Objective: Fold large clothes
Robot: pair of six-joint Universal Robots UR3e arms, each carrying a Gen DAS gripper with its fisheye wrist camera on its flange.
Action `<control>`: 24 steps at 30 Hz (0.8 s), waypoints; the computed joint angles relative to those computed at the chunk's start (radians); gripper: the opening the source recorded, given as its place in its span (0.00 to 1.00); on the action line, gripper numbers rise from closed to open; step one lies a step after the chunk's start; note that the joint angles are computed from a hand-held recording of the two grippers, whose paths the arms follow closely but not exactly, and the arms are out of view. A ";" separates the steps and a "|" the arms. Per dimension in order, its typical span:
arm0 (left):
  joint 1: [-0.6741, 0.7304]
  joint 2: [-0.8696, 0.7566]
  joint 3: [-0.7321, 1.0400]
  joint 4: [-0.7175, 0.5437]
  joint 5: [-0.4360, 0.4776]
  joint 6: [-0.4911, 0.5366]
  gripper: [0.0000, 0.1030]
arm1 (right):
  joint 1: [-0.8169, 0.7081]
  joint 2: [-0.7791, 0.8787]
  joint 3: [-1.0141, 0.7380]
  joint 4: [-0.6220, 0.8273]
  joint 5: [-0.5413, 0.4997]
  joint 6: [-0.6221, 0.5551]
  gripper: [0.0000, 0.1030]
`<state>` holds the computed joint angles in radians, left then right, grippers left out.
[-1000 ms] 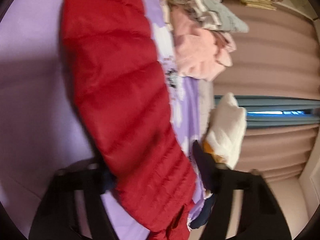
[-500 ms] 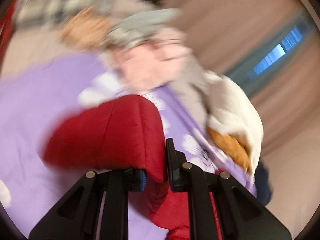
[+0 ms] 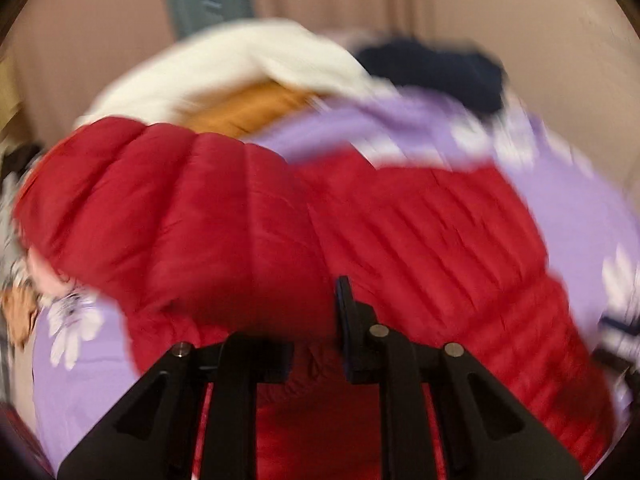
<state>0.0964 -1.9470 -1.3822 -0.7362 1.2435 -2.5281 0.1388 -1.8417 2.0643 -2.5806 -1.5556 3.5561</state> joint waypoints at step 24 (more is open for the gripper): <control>0.390 0.185 -0.336 -0.166 -0.142 -0.062 0.69 | -0.183 0.451 -0.307 -0.127 0.258 0.088 0.50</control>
<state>0.4859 -1.7622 -1.7180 -0.9024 1.1014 -2.5904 -0.0447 -1.3908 1.7570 -2.7081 -1.2977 3.6445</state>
